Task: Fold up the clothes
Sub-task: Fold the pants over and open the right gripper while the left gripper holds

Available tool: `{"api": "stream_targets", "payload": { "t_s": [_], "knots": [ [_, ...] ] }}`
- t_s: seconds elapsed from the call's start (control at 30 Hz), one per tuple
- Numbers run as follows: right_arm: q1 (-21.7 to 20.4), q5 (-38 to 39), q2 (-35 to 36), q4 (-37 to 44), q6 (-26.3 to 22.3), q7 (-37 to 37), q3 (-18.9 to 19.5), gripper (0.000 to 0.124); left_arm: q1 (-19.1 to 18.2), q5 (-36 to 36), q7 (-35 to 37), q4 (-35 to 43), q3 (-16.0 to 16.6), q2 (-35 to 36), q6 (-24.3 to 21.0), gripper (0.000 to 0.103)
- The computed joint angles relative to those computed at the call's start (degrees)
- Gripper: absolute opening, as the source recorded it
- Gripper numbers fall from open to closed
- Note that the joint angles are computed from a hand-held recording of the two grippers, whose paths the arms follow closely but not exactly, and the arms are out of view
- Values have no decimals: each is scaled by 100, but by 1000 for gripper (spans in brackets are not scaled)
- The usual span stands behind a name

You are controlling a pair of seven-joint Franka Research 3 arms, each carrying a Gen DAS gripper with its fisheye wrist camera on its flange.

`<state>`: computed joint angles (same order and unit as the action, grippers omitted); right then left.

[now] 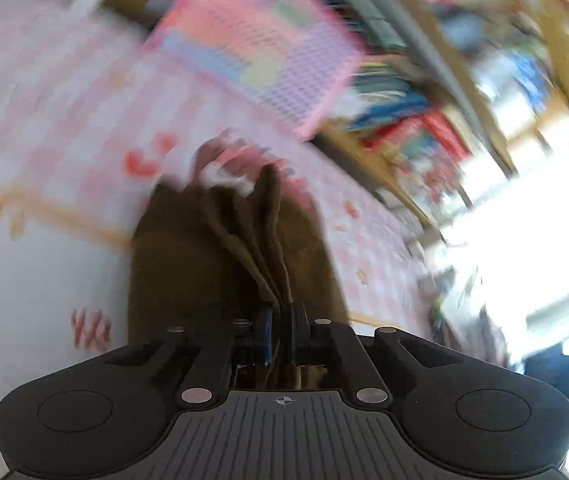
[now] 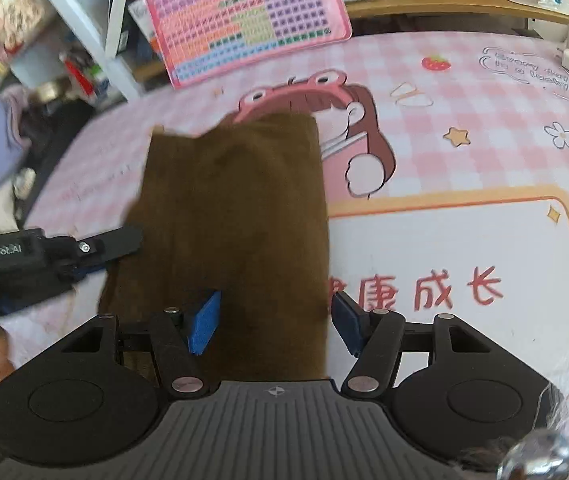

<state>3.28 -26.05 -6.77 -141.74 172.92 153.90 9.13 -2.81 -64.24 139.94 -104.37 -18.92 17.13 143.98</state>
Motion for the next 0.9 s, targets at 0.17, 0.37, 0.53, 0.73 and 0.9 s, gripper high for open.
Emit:
{"api": "stream_targets", "payload": {
  "t_s": [0.17, 0.37, 0.53, 0.73, 0.9],
  "knots": [
    [21, -325, 111, 123, -47, 175, 28, 62, -261, 862, -654, -128, 282, 33, 424, 7],
    [434, -199, 406, 348, -328, -30, -234, 62, 179, 1027, -1149, 160, -27, 477, 94, 12],
    [569, -536, 406, 422, -469, 224, -361, 62, 435, 631, -873, 162, -182, 435, -155, 23],
    [636, -742, 390, 446, -580, 409, -412, 62, 429, 327, -236, 60, -287, 310, 63, 7],
    [633, -879, 394, 460, -532, 518, -418, 63, -31, 618, 312, -187, -82, 100, 816, 7]
  ]
}}
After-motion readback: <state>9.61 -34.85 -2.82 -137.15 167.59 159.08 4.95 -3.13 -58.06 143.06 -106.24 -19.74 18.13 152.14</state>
